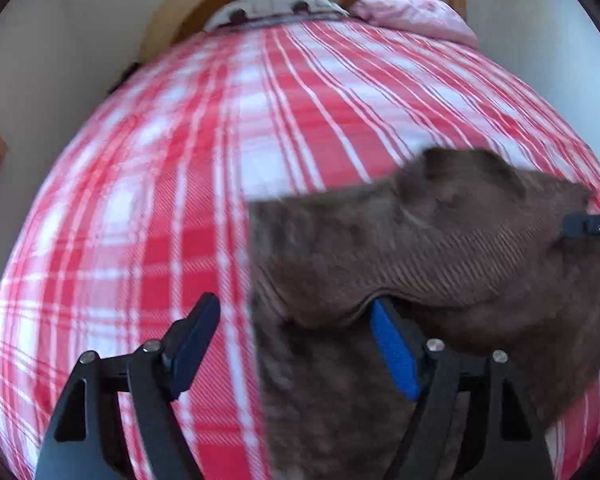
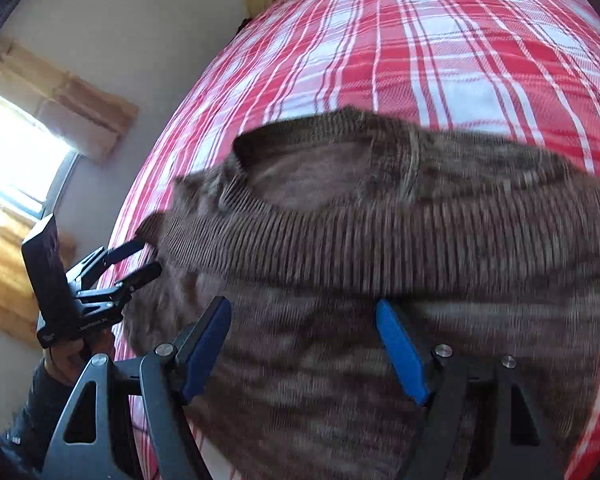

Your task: Fold small clothes

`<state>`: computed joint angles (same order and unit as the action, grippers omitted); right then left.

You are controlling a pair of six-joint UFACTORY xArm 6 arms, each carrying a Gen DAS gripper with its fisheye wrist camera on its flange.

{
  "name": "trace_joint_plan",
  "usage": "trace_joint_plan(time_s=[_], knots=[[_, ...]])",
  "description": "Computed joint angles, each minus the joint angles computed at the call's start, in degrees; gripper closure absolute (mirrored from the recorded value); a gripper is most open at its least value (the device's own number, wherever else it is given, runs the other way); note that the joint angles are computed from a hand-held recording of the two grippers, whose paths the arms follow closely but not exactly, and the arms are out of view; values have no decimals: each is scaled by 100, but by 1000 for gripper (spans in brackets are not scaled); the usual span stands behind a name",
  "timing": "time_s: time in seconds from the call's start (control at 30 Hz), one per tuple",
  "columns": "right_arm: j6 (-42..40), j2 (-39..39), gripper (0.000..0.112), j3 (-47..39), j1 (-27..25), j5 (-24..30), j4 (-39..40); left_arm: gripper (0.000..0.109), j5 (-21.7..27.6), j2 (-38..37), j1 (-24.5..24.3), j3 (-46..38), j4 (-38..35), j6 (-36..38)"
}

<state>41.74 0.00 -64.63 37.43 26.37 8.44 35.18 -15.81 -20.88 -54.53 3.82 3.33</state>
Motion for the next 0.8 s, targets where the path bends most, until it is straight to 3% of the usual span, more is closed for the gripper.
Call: trace_joint_plan(time_s=[0.13, 0.17, 0.33, 0.53, 0.7, 0.8], knots=[[1449, -255, 37, 278, -384, -1031, -1455, 29, -424, 259, 354, -356, -74, -520], [1865, -313, 37, 323, -463, -1077, -1874, 29, -461, 286, 431, -401, -122, -591], [2426, -660, 37, 663, -390, -706, -2491, 29, -670, -96, 538, 59, 7, -770], [3439, -1938, 37, 1658, 260, 220, -3565, 28, -449, -1402, 462, 1307, -779, 303], [3832, -2825, 37, 2436, 737, 370, -3536, 25, 25, -2194, 364, 2027, -744, 470], [3858, -3036, 37, 2702, 1035, 563, -3449, 24, 125, -2376, 374, 2336, -274, 229]])
